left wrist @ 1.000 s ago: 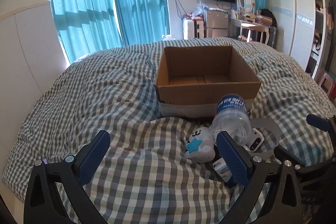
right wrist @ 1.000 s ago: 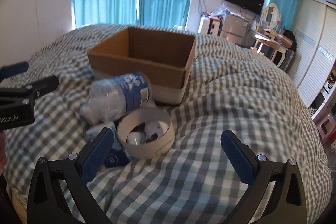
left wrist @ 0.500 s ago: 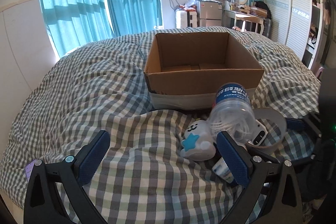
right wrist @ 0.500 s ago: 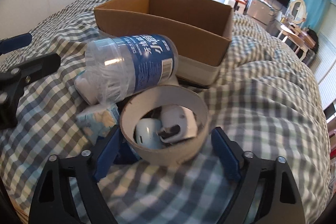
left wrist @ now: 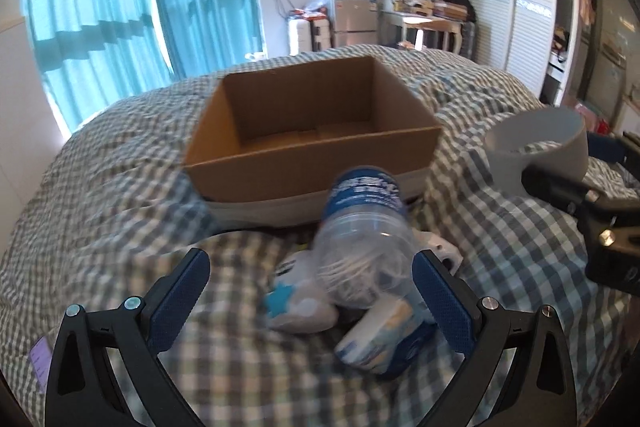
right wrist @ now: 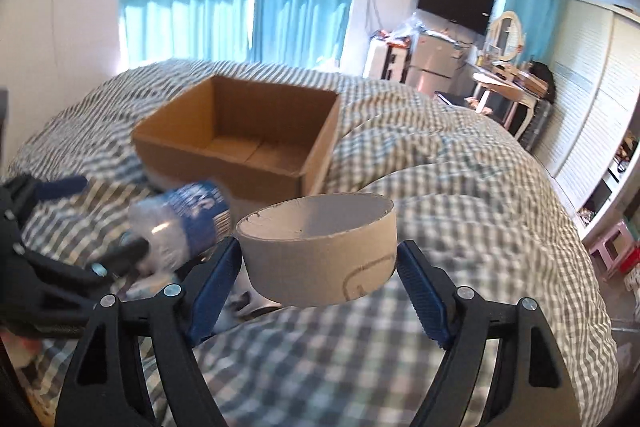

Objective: Organize objects
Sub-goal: 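Grasp the beige tape roll with the right gripper and lift it, then grasp the clear floss-pick jar with the left gripper while the right gripper holds the tape roll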

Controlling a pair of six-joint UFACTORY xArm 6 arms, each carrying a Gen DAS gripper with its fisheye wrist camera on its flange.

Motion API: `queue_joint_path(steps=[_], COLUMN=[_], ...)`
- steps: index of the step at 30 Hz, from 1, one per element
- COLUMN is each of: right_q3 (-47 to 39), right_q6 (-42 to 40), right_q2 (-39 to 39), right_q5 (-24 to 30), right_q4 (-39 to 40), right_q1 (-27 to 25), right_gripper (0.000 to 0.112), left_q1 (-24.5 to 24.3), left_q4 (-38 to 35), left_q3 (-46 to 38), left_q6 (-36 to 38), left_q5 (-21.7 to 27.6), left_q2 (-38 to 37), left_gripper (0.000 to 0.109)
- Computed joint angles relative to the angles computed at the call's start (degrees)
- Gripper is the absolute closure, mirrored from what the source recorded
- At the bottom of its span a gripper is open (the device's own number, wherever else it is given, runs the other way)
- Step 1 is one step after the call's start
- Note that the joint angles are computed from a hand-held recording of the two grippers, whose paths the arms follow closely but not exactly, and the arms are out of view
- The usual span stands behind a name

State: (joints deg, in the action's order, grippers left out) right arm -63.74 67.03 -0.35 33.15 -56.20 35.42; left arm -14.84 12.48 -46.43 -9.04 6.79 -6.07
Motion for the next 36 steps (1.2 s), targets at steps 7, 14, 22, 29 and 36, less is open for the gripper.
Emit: queue_joint_path(steps=[7, 14, 22, 29, 36], right_q3=[1.4, 2.4, 2.9, 2.8, 2.6], right_q6=[-0.7, -2.0, -3.1, -1.8, 0.4], right_q2=[-0.3, 0.1, 1.0, 1.0, 0.0], right_q5=[-2.8, -5.9, -8.2, -7.7, -5.7], right_q4=[1.9, 4.4, 7.0, 6.0, 3.3], right_q1=[-2.2, -3.9, -5.0, -4.8, -3.7], right_gripper=[0.033, 0.033, 0.033, 0.033, 0.033], left_q1=[-4.3, -6.1, -5.9, -5.1, -4.1], left_q4=[-16.1, -28.8, -39.1, -47.7, -44.2], left_q3=[-4.2, -9.7, -14.7, -14.2, -9.4], left_q6=[14.6, 25.4, 34.2, 41.1, 34.7], left_q5=[0.9, 4.6, 8.7, 11.4, 10.8], left_q2=[5.4, 10.8, 14.8, 13.3, 6.9], left_gripper=[0.006, 0.006, 0.006, 0.019, 0.029])
